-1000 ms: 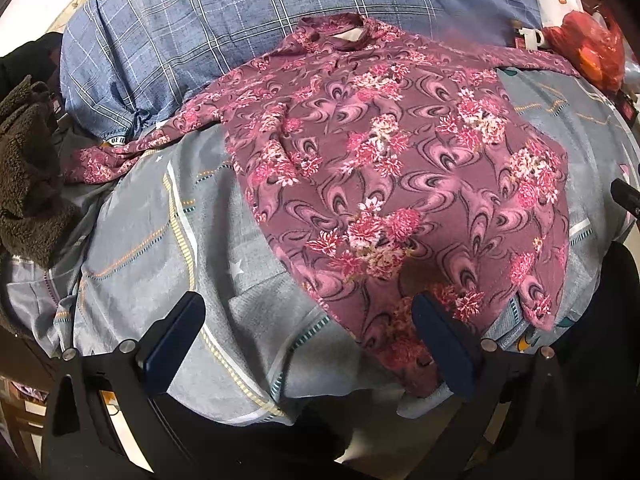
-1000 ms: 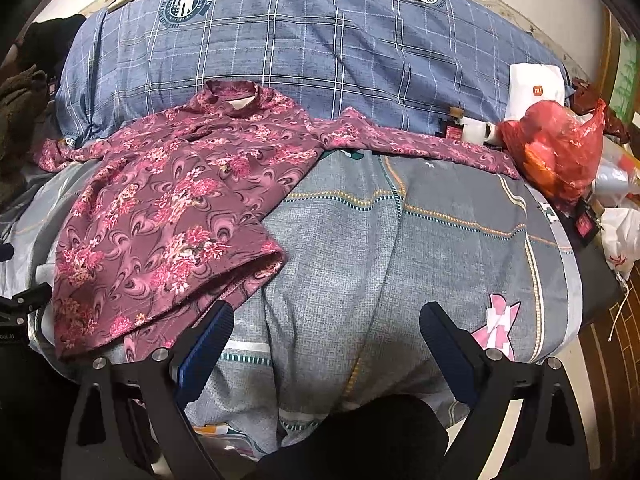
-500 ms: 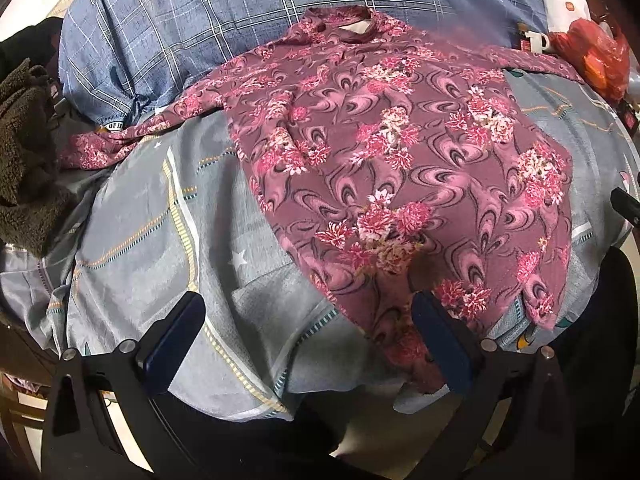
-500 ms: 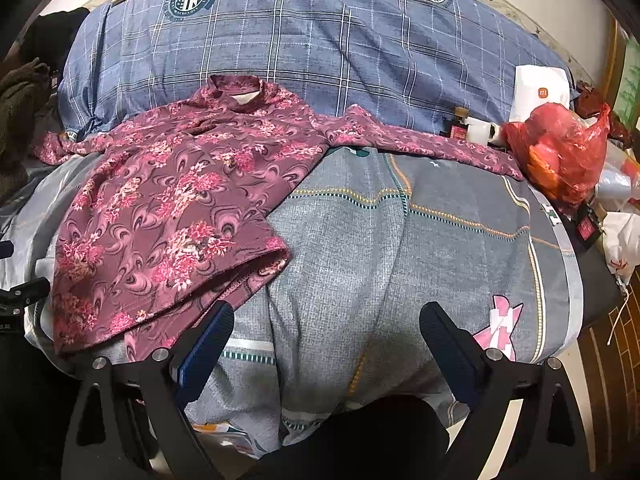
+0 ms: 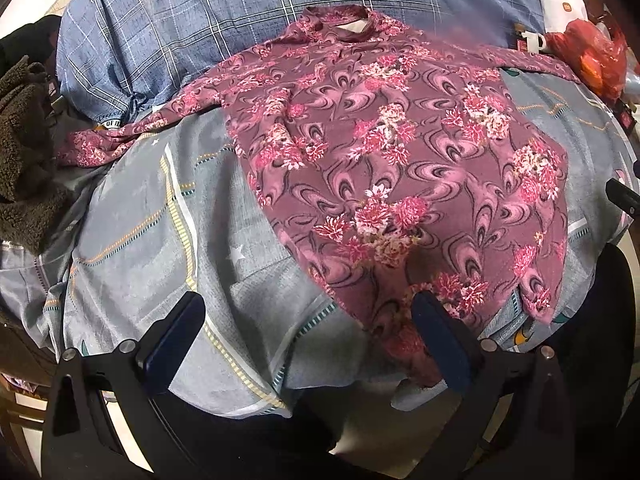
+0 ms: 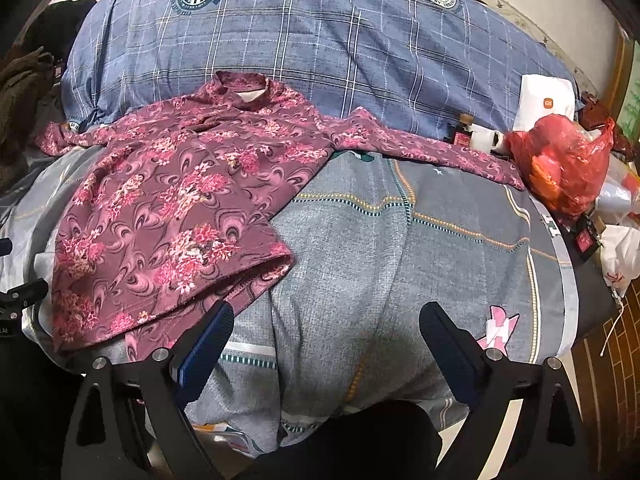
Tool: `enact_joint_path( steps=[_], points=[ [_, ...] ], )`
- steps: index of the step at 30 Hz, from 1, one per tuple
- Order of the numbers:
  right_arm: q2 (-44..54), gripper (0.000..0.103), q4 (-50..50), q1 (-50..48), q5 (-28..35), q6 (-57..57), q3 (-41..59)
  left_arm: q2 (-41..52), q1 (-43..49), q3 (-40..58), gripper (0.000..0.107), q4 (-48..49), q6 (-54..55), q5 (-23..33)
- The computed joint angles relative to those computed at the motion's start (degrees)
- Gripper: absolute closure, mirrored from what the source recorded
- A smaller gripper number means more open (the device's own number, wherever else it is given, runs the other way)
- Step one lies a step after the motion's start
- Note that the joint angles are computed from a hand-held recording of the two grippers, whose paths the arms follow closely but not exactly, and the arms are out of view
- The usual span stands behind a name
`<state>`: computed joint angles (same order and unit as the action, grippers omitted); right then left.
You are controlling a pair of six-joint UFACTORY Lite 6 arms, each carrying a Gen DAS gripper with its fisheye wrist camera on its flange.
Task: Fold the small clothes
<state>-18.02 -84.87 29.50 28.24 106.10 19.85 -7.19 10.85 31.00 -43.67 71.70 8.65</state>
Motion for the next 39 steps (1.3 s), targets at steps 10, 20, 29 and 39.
enact_joint_path(
  steps=[10,20,29,39],
  points=[
    [1.23,0.008,-0.43,0.47,-0.41,0.42,0.17,1.04,-0.83,0.49,0.004,2.11,-2.99,-0.31],
    [1.88,0.008,-0.99,0.16,-0.85,1.1,-0.04,5.82,2.62,4.51,0.004,1.26,-2.02,4.62],
    [3.18,0.008,-3.07,-0.2,-2.22,3.65,-0.26,18.61,9.12,17.4,0.016,2.4,-8.92,24.45],
    [0.34,0.01,-5.48,-5.25,-8.43,3.93,-1.97,21.16,7.59,21.31,0.105,1.72,-9.15,32.81]
  ],
)
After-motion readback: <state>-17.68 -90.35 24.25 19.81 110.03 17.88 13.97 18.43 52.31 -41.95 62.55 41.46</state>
